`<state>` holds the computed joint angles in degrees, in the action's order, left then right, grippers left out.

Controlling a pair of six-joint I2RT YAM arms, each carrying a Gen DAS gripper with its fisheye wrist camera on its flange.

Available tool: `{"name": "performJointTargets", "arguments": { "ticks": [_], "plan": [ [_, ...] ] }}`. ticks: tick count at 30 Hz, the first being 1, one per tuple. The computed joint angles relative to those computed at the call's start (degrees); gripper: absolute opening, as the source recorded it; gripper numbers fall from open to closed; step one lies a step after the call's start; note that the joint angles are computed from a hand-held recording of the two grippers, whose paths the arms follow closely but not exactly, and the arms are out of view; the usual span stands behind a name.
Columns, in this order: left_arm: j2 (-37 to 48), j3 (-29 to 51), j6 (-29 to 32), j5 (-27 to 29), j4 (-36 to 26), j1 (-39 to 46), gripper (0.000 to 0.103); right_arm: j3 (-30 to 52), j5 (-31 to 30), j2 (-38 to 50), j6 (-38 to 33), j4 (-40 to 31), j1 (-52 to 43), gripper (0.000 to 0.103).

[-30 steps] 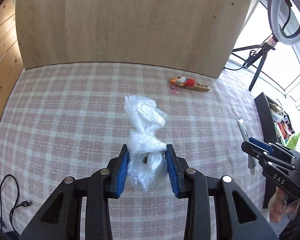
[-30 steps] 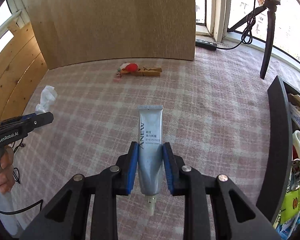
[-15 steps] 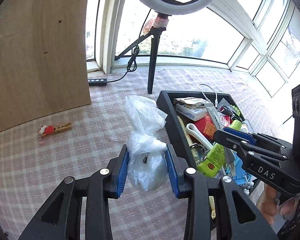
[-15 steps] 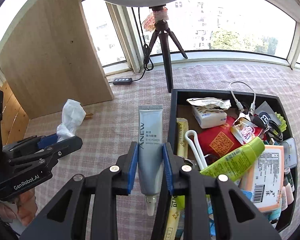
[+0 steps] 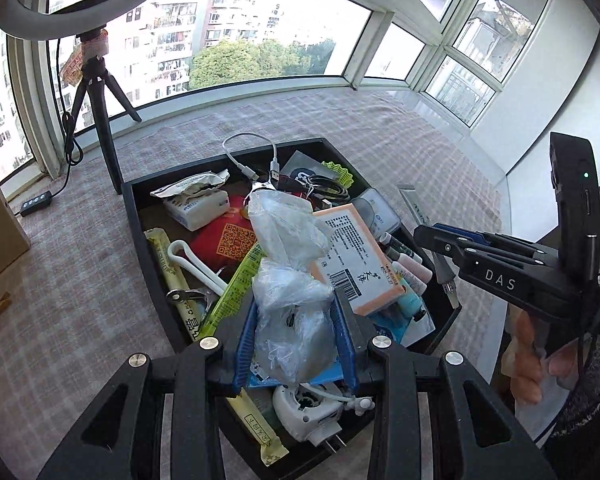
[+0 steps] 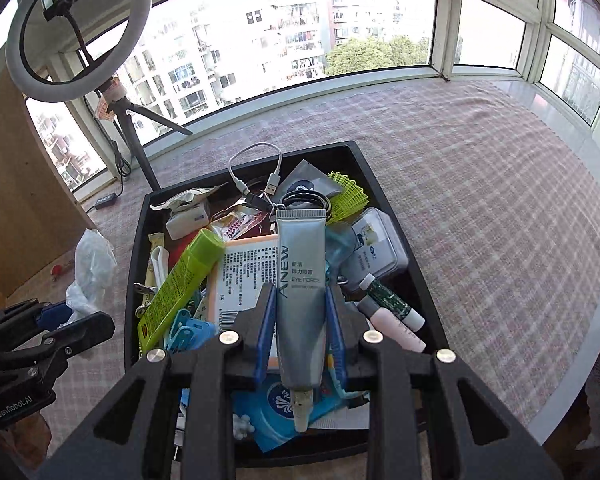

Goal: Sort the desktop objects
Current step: 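Carry bag and tube into the tray and open both tools, then move both tools to the wooden clothespin with red doll keychain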

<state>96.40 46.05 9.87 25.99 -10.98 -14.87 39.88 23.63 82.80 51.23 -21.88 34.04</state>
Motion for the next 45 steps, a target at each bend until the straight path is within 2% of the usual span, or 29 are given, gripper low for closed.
{"name": "performJointTargets", "arguments": {
  "ticks": [7, 14, 16, 17, 20, 30, 37, 45],
  "plan": [
    [4.02, 6.1, -0.88, -4.24, 0.74, -3.24, 0.034, -2.96, -1.36, -1.47, -2.16, 2.14, -3.48, 0.024],
    [12.13, 16.78, -1.03, -3.1, -2.15, -1.62, 0.035, -2.68, -2.96, 1.04, -4.35, 4.88, -5.93, 0.024],
    [15.21, 20.53, -0.77, -1.64, -4.82, -1.72, 0.043, -2.31, -3.15, 1.92, -5.46, 5.83, -6.35, 0.025],
    [16.46, 22.01, -0.84, -2.1, -5.72, -1.98, 0.055, -1.87, -3.23, 2.45, -6.28, 6.04, -6.47, 0.025],
    [16.39, 20.94, -1.61, -4.83, -2.19, -2.09, 0.058, -0.35, -3.78, 3.49, -6.65, 5.33, -6.81, 0.035],
    [14.62, 20.38, 0.81, -2.1, -3.91, 5.08, 0.058, -0.01, -3.25, 1.27, -5.32, 4.56, -5.77, 0.036],
    [12.55, 17.73, 3.79, -1.65, -3.97, 11.01, 0.058, 3.05, -3.09, 2.53, -4.92, 3.7, -2.61, 0.036],
    [14.02, 15.96, 12.13, -2.6, -2.56, 21.62, 0.058, 9.18, -3.1, 7.18, -5.01, 3.22, 3.15, 0.038]
  ]
}}
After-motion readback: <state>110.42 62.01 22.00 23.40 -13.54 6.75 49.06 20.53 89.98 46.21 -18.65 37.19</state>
